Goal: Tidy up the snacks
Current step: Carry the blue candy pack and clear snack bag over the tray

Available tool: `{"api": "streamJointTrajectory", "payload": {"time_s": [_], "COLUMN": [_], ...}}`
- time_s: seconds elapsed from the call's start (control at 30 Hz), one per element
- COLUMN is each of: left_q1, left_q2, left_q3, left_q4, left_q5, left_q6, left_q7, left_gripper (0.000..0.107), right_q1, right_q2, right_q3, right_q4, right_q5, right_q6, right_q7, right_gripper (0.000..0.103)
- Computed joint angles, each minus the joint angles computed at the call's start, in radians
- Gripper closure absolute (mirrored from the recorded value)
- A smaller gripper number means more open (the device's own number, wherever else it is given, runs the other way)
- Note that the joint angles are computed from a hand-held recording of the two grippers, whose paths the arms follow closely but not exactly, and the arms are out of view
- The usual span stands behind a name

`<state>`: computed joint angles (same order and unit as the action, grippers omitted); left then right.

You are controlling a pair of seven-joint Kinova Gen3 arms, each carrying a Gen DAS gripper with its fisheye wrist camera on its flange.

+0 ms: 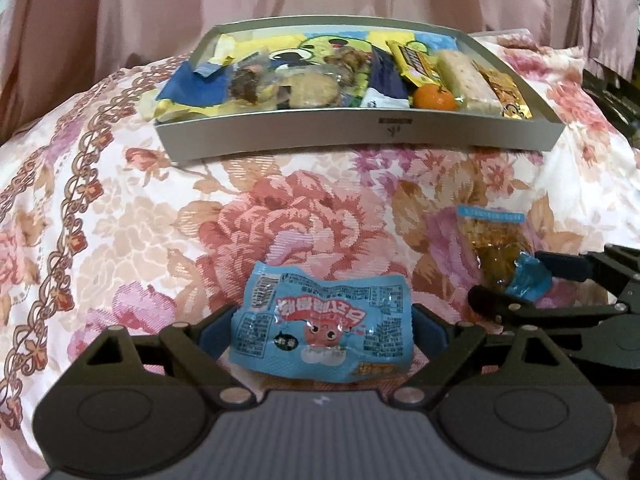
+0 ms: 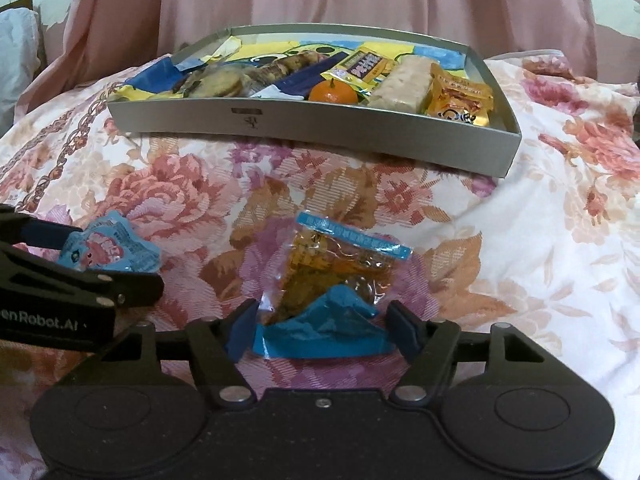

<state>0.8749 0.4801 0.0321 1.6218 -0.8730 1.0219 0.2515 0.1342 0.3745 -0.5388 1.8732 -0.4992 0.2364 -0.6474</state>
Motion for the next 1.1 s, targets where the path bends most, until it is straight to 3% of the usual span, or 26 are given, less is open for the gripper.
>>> {"api": "streamJointTrajectory", "payload": {"time_s": [0.2,0.43,0.67,0.97,1.1], "left_q1": [0.016,0.037,0.038,0.019,-0.021], "left_q2": [-0.009,-0.022,-0.022,-0.041,-0.033], "left_q3": [-0.003,0.005,0.018,0.007,-0.001], "left_q4": [0.009,0.007,-0.028,-0.054,-0.093], "left_q5": [-0.006,-0.048,-0.099,-0.218,-0.257], "left_q6": [0.036,0.106,0.174,0.215,0.219], "left_q7": [0.053,0.134,0.127,0.142,0.098], "left_gripper": [0.015,0.015,0.015,0.015,0.015], "right_q1": [0.094,0.187,0.312,0.429,0.373], "right_q2": [0.020,0.038,0.077,0.127,0.153], "right_q3": [-0.130,-0.299,-0.467,-0.618,-0.587], "right_q4": [0.043,0.127,0.181,0.221,0.175], "right_q5": [-0.016,0.109,0.253,0.426,0.478], "right_q6": [-0.088,-0.255,-0.367,-0.535,-0.614], "right_q7": [0.030,0.033,-0.028,-0.156,-0.185], "right_gripper": [0.035,0.037,0.037,0.037,0.036]}}
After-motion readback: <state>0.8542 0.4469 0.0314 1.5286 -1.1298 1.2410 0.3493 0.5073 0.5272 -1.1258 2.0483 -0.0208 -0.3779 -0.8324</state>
